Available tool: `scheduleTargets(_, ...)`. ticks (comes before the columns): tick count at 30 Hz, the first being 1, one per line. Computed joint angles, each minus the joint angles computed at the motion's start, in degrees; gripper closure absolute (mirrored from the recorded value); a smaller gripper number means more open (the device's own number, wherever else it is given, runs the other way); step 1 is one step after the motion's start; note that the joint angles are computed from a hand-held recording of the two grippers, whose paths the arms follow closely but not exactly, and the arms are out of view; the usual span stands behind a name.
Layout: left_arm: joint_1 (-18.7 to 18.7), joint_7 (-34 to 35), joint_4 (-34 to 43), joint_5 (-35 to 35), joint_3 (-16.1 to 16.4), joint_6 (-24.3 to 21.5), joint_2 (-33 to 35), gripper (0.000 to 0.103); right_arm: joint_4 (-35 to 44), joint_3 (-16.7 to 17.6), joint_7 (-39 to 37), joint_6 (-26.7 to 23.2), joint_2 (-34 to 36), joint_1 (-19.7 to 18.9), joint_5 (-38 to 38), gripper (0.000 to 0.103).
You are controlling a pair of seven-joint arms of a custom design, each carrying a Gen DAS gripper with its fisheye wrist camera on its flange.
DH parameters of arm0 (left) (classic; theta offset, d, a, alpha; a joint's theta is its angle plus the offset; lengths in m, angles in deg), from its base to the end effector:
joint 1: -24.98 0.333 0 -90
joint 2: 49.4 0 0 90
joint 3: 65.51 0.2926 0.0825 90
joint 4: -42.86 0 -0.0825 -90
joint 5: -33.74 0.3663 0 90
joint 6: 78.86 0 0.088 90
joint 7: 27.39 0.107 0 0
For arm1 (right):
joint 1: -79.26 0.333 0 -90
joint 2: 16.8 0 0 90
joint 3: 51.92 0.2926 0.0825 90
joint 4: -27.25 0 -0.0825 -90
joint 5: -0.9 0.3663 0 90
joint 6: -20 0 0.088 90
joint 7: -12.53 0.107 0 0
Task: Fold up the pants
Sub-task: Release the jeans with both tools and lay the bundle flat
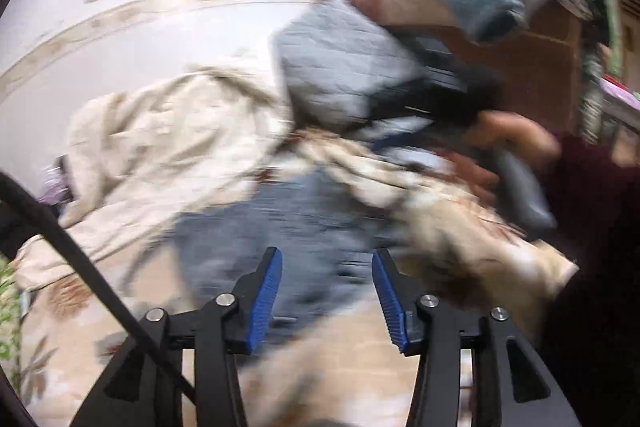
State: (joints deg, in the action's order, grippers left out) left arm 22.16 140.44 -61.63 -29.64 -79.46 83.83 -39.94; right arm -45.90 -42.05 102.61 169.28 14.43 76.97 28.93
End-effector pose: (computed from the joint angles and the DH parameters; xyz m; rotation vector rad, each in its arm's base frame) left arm 0.6130 -0.1268 0.5050 -1.0069 2.1361 -1.2014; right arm 0.7322 0.0527 0.5165 -1.3759 1.7772 -0.1761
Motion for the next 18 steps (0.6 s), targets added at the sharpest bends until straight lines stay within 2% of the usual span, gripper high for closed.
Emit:
scheduleTargets(1, -0.2, -3.1, 2.1, 2.7, 0.9, 1.0, 1.8, 0.05, -3.3, -0.1, -0.8, 3.0, -2.1, 1.5, -0.9, 0.046)
scheduleTargets(4, 0.0, -13.7, 8.2, 11.2, 3.0, 2.0, 7.3, 0.048, -4.5, 0.4, -0.8, 5.0, -2.7, 3.8, -2.6, 0.048)
scheduleTargets(5, 0.2, -16.9, 9.7, 13.6, 3.6, 1.3, 8.7, 0.047, -4.6, 0.4, -0.6, 5.5, -2.7, 4.5, -3.5, 0.048)
scheduleTargets(7, 0.1, -24.1, 14.6, 17.9, 4.7, -0.8, 13.0, 0.047, -4.3, -0.6, 0.3, 6.2, -2.2, 6.8, -6.9, 0.055)
scheduleTargets(10, 0.8, -29.5, 18.9, 21.5, 4.0, -4.3, 17.2, 0.045, -1.4, -0.4, 1.3, 3.2, 0.4, 7.9, -9.4, 0.06)
scheduleTargets(12, 1.5, -30.5, 19.4, 23.5, 2.8, -5.5, 18.0, 0.041, 0.7, -2.2, 3.9, 0.0, 2.1, 9.6, -13.1, 0.064)
scheduleTargets(15, 0.0, -36.2, 20.6, 30.9, 4.2, -8.2, 19.7, 0.038, 2.7, -4.3, 8.2, -5.9, 3.9, 10.9, -17.1, 0.066)
scheduleTargets(17, -1.0, -41.5, 21.7, 35.9, 5.6, -11.6, 20.9, 0.037, 0.5, -5.0, 9.5, -7.2, 3.0, 11.2, -19.1, 0.069)
scheduleTargets(18, -1.3, -43.0, 21.2, 37.5, 5.8, -11.3, 21.2, 0.034, -0.2, -5.0, 9.6, -7.8, 3.0, 11.1, -19.7, 0.069)
